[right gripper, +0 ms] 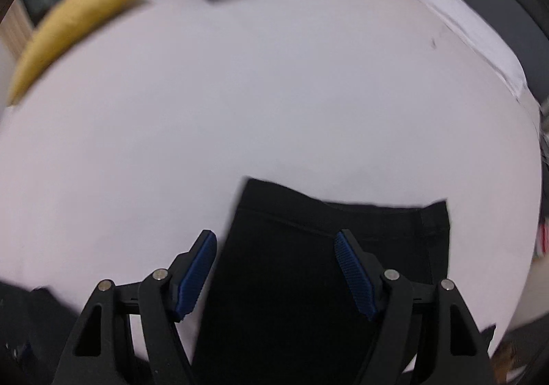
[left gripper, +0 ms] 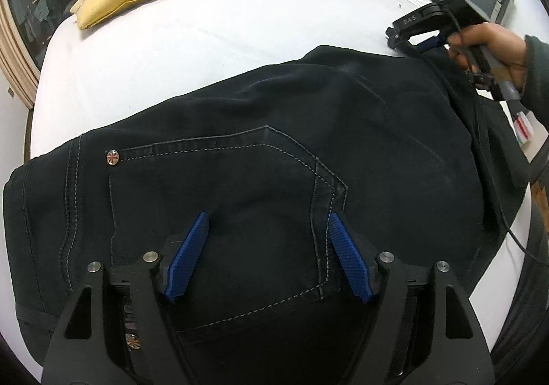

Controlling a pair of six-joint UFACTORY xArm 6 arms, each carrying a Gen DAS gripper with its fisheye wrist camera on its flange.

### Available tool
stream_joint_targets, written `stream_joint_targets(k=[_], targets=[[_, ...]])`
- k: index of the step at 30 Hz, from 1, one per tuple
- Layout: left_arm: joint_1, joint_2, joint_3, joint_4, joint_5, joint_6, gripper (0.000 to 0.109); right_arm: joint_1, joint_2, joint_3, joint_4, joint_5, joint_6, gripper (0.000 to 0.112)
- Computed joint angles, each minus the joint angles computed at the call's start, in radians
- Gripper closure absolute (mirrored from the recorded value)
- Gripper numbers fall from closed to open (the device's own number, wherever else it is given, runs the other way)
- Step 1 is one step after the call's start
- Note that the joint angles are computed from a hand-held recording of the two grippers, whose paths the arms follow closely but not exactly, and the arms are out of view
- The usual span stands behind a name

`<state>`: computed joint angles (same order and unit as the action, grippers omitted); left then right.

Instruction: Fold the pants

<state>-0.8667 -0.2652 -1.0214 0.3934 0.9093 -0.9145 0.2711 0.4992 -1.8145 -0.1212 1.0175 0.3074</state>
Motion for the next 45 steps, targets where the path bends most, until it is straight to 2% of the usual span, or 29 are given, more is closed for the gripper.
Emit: stream_joint_targets(k=[1, 3, 5, 8, 11, 15, 19, 22, 26, 30, 33, 35, 39, 41, 45], targets=[[-0.006, 0.016, -0.012, 0.007, 0.001, -0.009, 0.034, 0.0, -0.006, 0.013, -0.004, -0.016, -0.003, 0.039], [-0.012, 0.034, -0.026, 0.01, -0.001, -0.015, 0.031, 0.0, -0.014, 0.025, -0.003, -0.031, -0.024, 0.048], [-0.022, 0.051, -0.044, 0.024, 0.016, -0.023, 0.029, -0.001, -0.019, 0.021, -0.019, -0.024, -0.038, 0.079], [-0.03, 0.067, -0.061, 0.031, 0.03, -0.034, 0.029, -0.022, -0.036, 0.03, 0.032, -0.019, -0.054, 0.098], [-0.032, 0.063, -0.06, 0.033, 0.035, -0.036, 0.028, -0.058, -0.101, 0.112, 0.118, -0.073, -0.068, 0.1], [-0.034, 0.071, -0.072, 0.032, 0.046, -0.037, 0.028, -0.118, -0.247, 0.287, 0.283, -0.206, -0.113, 0.101], [-0.031, 0.091, -0.101, 0.026, 0.069, -0.037, 0.028, -0.196, -0.485, 0.535, 0.45, -0.351, -0.196, 0.102], [-0.035, 0.107, -0.125, 0.028, 0.094, -0.046, 0.028, -0.29, -0.706, 0.766, 0.567, -0.43, -0.275, 0.102], [-0.041, 0.135, -0.166, 0.027, 0.135, -0.055, 0.027, -0.431, -0.934, 1.005, 0.656, -0.442, -0.317, 0.102], [-0.057, 0.17, -0.211, 0.036, 0.18, -0.074, 0.026, -0.557, -1.065, 1.194, 0.735, -0.403, -0.354, 0.102], [-0.071, 0.192, -0.244, 0.043, 0.215, -0.097, 0.025, -0.608, -1.155, 1.307, 0.78, -0.385, -0.381, 0.102], [-0.077, 0.202, -0.258, 0.047, 0.229, -0.112, 0.025, -0.627, -1.201, 1.355, 0.809, -0.377, -0.4, 0.102], [-0.084, 0.205, -0.262, 0.056, 0.237, -0.137, 0.024, -0.619, -1.182, 1.352, 0.859, -0.394, -0.437, 0.102], [-0.088, 0.209, -0.27, 0.057, 0.249, -0.147, 0.024, -0.649, -1.216, 1.371, 0.882, -0.369, -0.461, 0.102], [-0.1, 0.207, -0.272, 0.065, 0.257, -0.162, 0.024, -0.623, -1.257, 1.377, 0.857, -0.384, -0.427, 0.102]])
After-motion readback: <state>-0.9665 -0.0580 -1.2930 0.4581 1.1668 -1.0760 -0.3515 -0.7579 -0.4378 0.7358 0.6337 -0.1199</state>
